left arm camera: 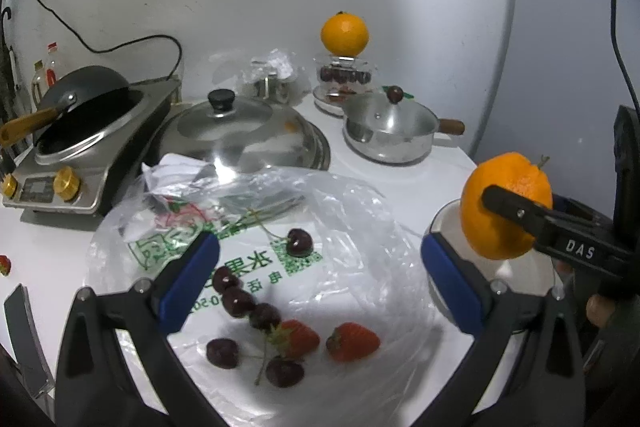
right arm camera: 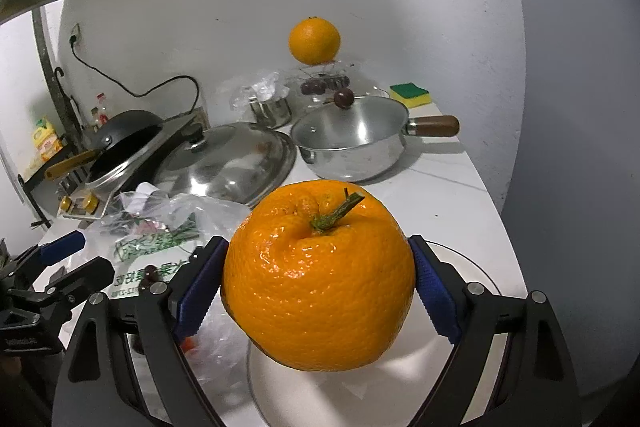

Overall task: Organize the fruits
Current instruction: 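Carry the orange with the right gripper over the white plate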

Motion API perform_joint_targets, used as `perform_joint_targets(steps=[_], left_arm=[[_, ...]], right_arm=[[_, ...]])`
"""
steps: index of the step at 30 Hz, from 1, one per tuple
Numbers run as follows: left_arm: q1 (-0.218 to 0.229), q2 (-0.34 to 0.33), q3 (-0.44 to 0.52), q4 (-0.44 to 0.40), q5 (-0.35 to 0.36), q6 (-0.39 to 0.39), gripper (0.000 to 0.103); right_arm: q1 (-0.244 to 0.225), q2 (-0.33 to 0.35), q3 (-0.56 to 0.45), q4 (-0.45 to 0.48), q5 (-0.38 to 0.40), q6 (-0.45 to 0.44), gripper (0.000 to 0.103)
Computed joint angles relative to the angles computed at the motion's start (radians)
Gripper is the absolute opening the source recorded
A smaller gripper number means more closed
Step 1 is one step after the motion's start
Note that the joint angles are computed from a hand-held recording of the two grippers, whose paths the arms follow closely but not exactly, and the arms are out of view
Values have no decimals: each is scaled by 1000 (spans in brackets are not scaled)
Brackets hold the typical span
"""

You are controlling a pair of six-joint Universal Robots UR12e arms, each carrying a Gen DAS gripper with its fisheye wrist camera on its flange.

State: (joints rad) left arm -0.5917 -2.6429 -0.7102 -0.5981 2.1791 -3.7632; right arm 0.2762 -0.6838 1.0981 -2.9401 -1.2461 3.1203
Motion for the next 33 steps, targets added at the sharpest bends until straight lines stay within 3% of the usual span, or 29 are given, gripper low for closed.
perform_joint_targets(steps=[14,33], left_arm=[[10,-44,80,-60,-34,-7,102],[12,-47,80,-60,-43,-8,102]], right_arm=[[-7,38,-66,96,-42,-2,91],[1,50,-95,172,-122,12,91]])
